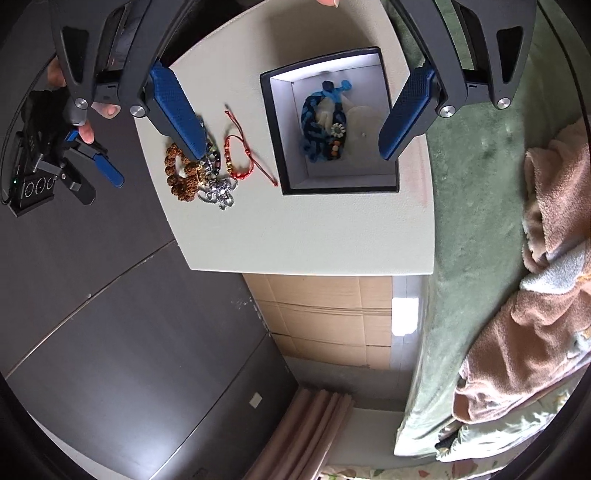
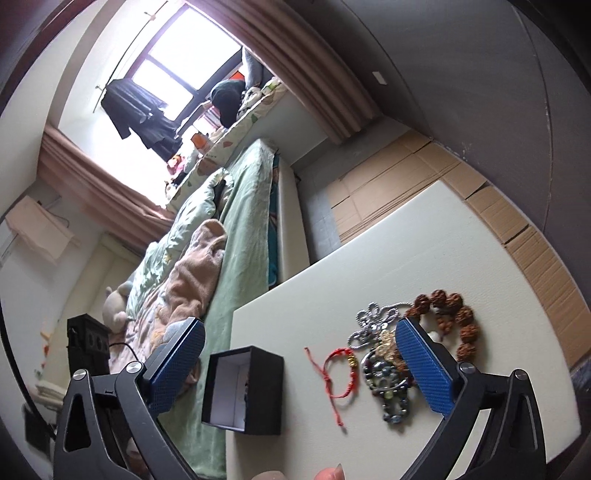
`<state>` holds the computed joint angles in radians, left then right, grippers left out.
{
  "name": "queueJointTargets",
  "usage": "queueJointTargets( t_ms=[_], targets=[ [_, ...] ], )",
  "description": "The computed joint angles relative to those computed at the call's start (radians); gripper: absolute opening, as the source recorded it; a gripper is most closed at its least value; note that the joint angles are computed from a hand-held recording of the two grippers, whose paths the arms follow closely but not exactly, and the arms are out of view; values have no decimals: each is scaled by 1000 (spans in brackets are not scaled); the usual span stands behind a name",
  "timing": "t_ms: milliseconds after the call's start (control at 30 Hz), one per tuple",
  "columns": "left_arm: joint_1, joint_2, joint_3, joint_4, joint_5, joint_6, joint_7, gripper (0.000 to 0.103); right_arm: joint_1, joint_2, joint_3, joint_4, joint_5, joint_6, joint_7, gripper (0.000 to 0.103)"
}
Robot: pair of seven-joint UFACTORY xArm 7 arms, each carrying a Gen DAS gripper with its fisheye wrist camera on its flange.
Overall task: Organize jewelry
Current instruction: 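Carry both items over the black box and open both grippers to drop them, then grasp the red string bracelet with the left gripper while the right gripper approaches the brown bead bracelet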
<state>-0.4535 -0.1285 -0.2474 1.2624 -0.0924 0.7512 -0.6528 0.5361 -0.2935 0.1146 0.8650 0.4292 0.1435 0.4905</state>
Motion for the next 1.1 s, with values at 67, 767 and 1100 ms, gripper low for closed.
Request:
queueJointTargets(
  t_ms=[67,767,1100],
  targets=[
    [-3,24,-12,30,37,5,-18,95,-23,-20,9,-17,-17,1,18,103],
    [-202,415,8,425,241,195,-13,51,-137,-99,8,-63,-120,258,84,103],
    [-262,538,46,555,280,346,-17,28,-141,-121,-38,-100,-32,296,43,97]
  ],
)
